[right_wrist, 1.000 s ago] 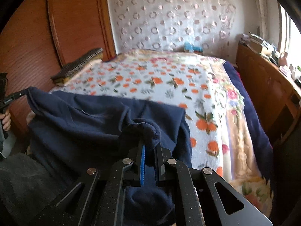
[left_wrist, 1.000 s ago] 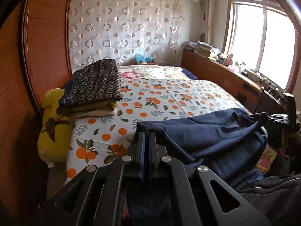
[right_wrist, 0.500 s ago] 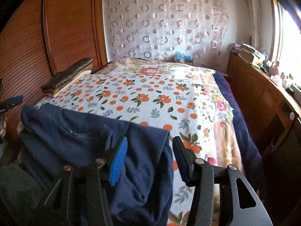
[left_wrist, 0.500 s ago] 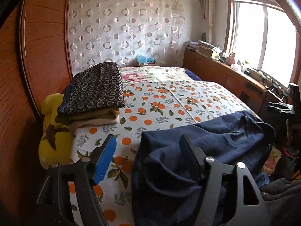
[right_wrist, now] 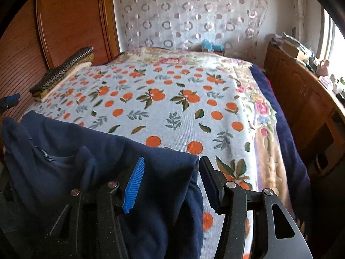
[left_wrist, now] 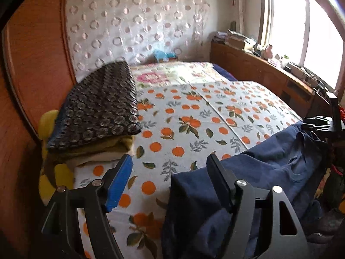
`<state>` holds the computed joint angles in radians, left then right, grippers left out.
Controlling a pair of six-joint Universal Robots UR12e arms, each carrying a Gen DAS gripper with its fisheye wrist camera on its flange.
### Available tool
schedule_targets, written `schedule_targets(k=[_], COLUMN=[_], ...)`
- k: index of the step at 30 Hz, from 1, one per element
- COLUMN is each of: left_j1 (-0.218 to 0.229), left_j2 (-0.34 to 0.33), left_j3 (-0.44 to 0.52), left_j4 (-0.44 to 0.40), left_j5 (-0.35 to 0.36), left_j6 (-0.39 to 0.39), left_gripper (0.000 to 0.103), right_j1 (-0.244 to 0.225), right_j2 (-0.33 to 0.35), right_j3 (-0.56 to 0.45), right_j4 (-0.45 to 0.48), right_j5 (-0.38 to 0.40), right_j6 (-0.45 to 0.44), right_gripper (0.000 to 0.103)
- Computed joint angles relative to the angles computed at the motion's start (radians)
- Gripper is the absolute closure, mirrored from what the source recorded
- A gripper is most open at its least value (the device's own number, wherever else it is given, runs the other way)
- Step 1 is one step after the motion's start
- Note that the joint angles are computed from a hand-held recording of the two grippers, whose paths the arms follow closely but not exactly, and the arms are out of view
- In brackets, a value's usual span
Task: Fold small clothes
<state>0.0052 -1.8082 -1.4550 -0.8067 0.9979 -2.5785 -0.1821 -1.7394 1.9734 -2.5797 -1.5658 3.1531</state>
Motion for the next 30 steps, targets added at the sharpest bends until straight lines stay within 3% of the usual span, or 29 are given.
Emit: schedule_targets(k=[7,13,15,19,30], left_j1=[-0.024,-0.037,-0.033,-0.026,-0.011], left_j2=[-0.037,-0.051,-0.047,-0.036,-0.034], left_j3=[0.045,0.054,0.045,0.031,0.026], left_j4=[-0.064,-0.127,-0.137,-0.158,-0.203], left_j5=[0.034,0.1,0.09,0.067,0.031], left_j6=[0.042,0.066,0.074,0.097,0.085], left_gripper=[0.031,0.031,0.043,0.051,0.051], right_j1=[0.004,-0.02,-0.021,-0.02,-0.013], right_j2=[0.019,0.028,0.034,0.038,0.043], right_j3=[-0.012,-0.012,-0.012,-0.013,-0.013], right_j4=[0.018,0.017,0.011,0.007,0.002], right_j5=[0.0,0.039,0.043,0.041,0.025], right_j6=[0.005,0.023,0.025,0.027,0.039], right_gripper=[0.048,0.044,0.043,0.043,0.04])
